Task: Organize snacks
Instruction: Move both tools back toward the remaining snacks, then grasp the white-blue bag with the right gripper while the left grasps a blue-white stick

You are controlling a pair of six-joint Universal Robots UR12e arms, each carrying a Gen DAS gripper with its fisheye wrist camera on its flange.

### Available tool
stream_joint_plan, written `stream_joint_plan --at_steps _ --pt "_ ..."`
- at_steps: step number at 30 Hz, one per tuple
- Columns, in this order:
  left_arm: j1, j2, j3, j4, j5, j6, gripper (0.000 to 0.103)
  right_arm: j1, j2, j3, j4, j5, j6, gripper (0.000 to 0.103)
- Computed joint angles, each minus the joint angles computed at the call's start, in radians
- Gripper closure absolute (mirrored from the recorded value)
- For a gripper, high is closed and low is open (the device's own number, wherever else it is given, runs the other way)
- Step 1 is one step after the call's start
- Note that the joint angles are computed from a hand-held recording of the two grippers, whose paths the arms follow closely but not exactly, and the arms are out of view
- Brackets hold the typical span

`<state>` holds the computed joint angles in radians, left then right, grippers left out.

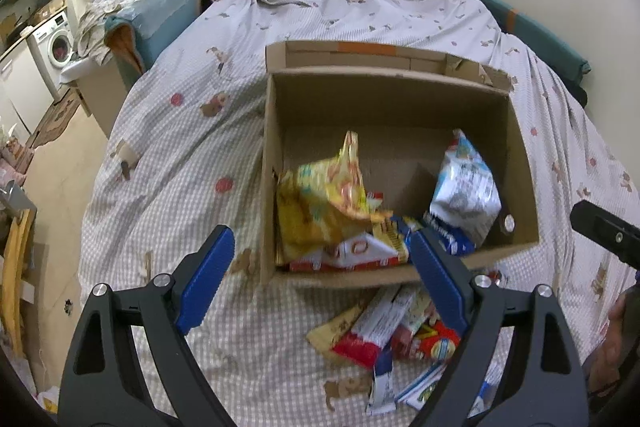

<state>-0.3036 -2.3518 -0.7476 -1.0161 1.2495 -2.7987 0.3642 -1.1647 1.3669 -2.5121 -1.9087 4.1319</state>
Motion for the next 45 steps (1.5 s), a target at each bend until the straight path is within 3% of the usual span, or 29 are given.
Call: stream_joint_plan --at_steps 14,23,26,29,30,37,42,45 --pt "0.025 0.086 -0.139 -0.004 -0.002 0.002 0.015 0.044 -0.032 0.032 0.051 -0.012 0.072 0.004" --pt "0.029 0.116 -0.186 -0.036 0.044 0.017 0.015 0.056 -0.059 0.070 0.072 -0.001 0.147 0.004" --pt "0.032 0.110 -0.174 -0.080 0.056 0.001 0.015 0.050 -0.064 0.081 0.091 0.044 0.173 0.004" --pt "0.033 0.100 -0.158 -0.122 0.073 -0.017 0.015 0.032 -0.058 0.082 0.140 0.173 0.177 0.004" --pt "0.034 0.097 -0.152 -0.136 0.073 -0.025 0.015 0.023 -0.050 0.080 0.150 0.243 0.166 0.004" --pt "0.031 0.087 -0.137 -0.185 0.065 -0.025 0.015 0.012 0.024 -0.008 0.305 0.436 0.021 0.004" --pt "0.029 0.081 -0.126 -0.206 0.065 -0.028 0.015 0.027 0.108 -0.136 0.516 0.449 -0.141 0.004" --pt "0.027 0.077 -0.120 -0.226 0.076 -0.019 0.015 0.027 0.142 -0.182 0.601 0.455 -0.163 0.004"
